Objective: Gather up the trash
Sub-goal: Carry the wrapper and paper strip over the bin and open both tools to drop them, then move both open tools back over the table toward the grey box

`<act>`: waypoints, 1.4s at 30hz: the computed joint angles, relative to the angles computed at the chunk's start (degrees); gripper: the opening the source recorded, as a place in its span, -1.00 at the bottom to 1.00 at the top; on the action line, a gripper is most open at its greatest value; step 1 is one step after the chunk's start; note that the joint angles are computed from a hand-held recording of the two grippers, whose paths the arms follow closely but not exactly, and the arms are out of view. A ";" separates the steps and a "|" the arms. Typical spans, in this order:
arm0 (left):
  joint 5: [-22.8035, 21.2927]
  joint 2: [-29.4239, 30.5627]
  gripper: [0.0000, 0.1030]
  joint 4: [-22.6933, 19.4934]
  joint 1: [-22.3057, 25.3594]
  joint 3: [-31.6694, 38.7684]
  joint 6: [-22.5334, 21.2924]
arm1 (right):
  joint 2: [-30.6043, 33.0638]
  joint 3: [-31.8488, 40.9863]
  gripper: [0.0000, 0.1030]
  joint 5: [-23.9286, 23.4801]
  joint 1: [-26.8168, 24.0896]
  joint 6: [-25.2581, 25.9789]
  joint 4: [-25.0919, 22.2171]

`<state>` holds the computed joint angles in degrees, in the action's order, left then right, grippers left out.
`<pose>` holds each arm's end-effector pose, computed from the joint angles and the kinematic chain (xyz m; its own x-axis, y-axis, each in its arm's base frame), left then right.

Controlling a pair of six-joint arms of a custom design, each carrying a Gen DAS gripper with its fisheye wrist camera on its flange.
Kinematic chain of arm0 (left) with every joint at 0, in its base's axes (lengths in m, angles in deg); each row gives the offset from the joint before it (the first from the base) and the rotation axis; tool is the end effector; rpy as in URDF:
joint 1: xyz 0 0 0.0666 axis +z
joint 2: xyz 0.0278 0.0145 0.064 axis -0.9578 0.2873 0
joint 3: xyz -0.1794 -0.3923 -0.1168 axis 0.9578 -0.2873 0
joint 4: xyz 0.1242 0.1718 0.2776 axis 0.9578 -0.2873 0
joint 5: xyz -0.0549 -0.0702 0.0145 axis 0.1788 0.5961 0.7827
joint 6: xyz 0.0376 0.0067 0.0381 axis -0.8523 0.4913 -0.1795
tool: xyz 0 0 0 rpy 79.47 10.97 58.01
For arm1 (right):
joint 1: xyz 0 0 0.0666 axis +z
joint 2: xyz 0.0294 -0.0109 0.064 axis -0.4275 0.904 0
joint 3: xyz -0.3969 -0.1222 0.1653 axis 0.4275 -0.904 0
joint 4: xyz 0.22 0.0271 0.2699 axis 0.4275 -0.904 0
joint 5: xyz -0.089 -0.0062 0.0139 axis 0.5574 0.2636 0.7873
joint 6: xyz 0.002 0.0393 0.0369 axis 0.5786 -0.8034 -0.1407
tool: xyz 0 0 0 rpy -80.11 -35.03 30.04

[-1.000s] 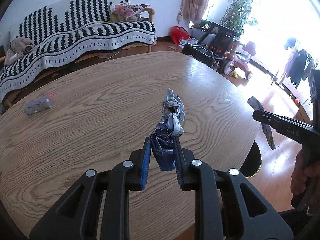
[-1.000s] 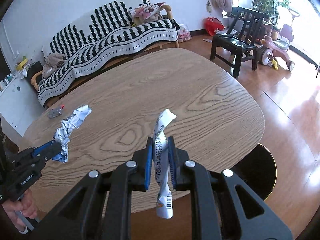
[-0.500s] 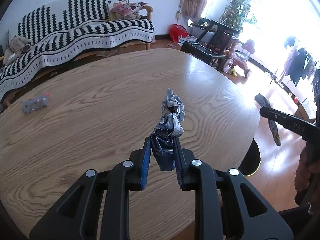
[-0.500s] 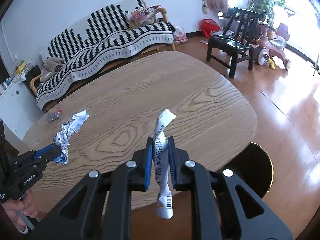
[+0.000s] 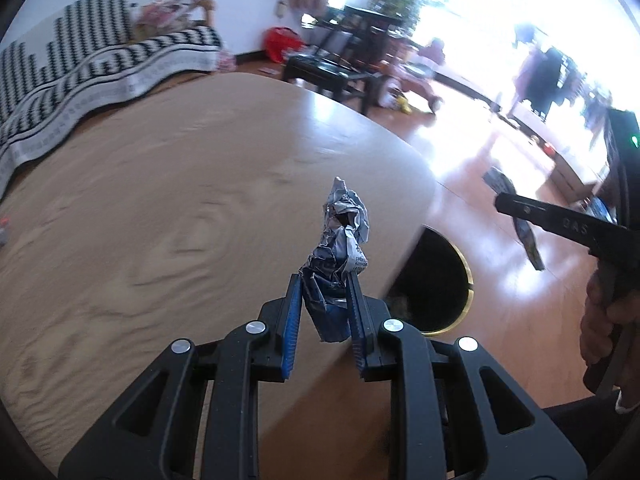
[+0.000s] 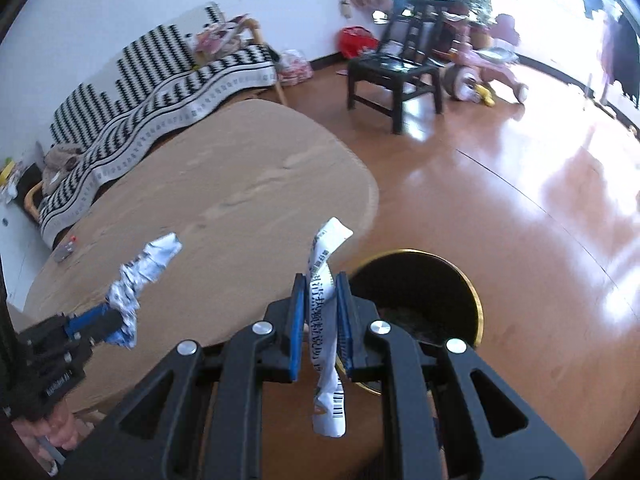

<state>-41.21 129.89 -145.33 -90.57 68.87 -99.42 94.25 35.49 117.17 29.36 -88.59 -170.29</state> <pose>0.5579 -0.1938 0.3983 -0.4317 0.6504 -0.6250 0.8825 0.4479 -0.1434 0.3441 0.4450 0.3873 -0.4225 0.6718 -0.6085 0.7201 0.6565 0.2249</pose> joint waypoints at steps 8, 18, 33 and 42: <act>0.19 -1.45 -0.58 3.08 -8.14 -8.41 2.61 | -6.68 -13.93 -0.70 -4.12 0.22 -6.64 8.45; -2.50 0.69 -0.58 6.59 -14.74 -10.00 5.92 | -11.91 -25.28 -0.70 -8.05 -2.11 -8.42 18.62; -0.62 1.33 0.36 7.35 -15.58 -7.90 8.41 | -12.93 -27.43 0.28 -6.99 -3.83 -9.02 20.91; -0.17 0.42 0.71 2.31 -3.91 -1.83 3.43 | -5.02 -8.16 0.53 -1.57 -4.45 5.20 14.46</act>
<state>-41.38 130.32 -143.02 -94.47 67.04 -95.98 89.23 27.33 115.60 24.91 -83.39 -155.82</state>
